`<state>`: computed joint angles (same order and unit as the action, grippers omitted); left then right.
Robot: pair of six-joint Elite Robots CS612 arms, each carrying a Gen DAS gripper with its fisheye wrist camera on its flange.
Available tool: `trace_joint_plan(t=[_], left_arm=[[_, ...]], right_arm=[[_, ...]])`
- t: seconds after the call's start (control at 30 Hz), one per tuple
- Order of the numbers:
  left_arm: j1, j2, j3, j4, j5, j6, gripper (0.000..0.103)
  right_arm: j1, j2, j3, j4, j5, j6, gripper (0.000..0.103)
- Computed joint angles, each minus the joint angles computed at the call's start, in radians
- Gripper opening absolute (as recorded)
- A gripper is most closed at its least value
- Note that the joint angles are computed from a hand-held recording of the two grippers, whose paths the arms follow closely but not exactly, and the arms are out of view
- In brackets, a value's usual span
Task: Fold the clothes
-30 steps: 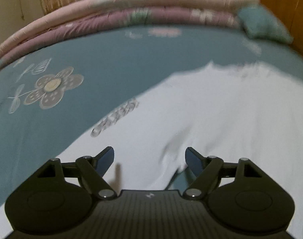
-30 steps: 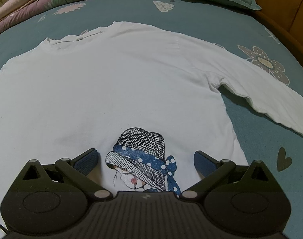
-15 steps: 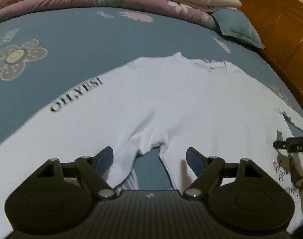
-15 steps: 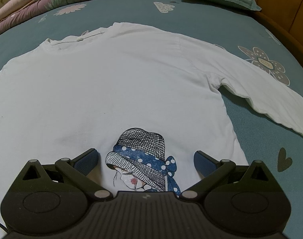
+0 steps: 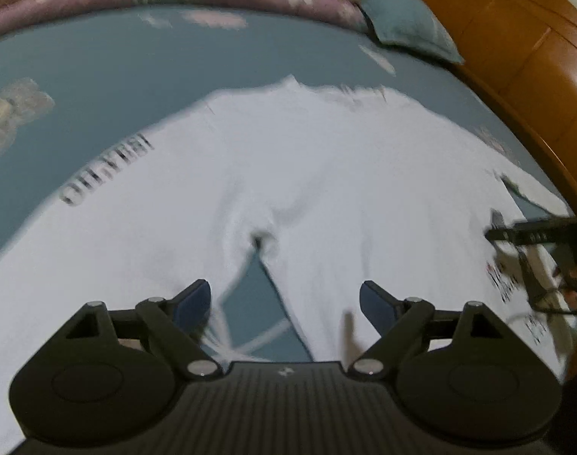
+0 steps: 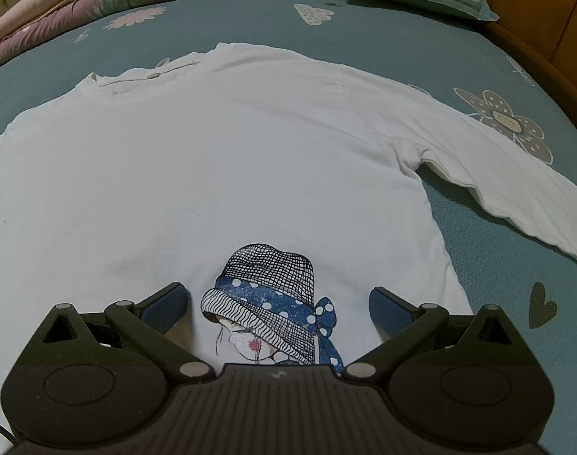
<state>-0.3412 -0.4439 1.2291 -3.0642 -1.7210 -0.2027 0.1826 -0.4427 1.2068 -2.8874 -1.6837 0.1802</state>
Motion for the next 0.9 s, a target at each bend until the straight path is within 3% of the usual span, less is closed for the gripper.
trace_joint_plan(t=[0.07,0.2,0.3,0.5,0.57,0.67,0.8,0.9], left_arm=[[0.005,0.01,-0.012,-0.044,0.019,-0.04,0.086],[0.011,0.008,0.001,-0.031,0.1,-0.121,0.086],[0.014,-0.011,0.046,0.0,0.166,-0.169,0.086],[0.006,-0.065,0.127,-0.022,0.25,-0.227,0.087],[0.0,-0.064,0.118,-0.057,0.223,-0.206,0.087],[-0.008,-0.037,0.06,-0.095,0.104,-0.164,0.09],[-0.042,0.004,-0.035,-0.016,0.008,-0.064,0.09],[-0.075,0.028,-0.082,0.063,-0.003,0.014,0.09]], right_arm=[[0.0,0.0,-0.002,0.004,-0.001,0.0,0.103],[0.001,0.0,-0.002,0.005,-0.003,0.002,0.103],[0.001,0.001,0.0,-0.002,-0.005,0.003,0.103],[0.002,0.001,0.005,-0.016,-0.007,0.005,0.103],[0.002,0.001,0.008,-0.024,-0.007,0.004,0.103],[0.001,0.001,0.012,-0.035,-0.001,-0.005,0.103],[-0.017,-0.008,0.026,-0.041,0.066,-0.088,0.103],[-0.034,-0.025,0.049,-0.026,0.125,-0.153,0.103]])
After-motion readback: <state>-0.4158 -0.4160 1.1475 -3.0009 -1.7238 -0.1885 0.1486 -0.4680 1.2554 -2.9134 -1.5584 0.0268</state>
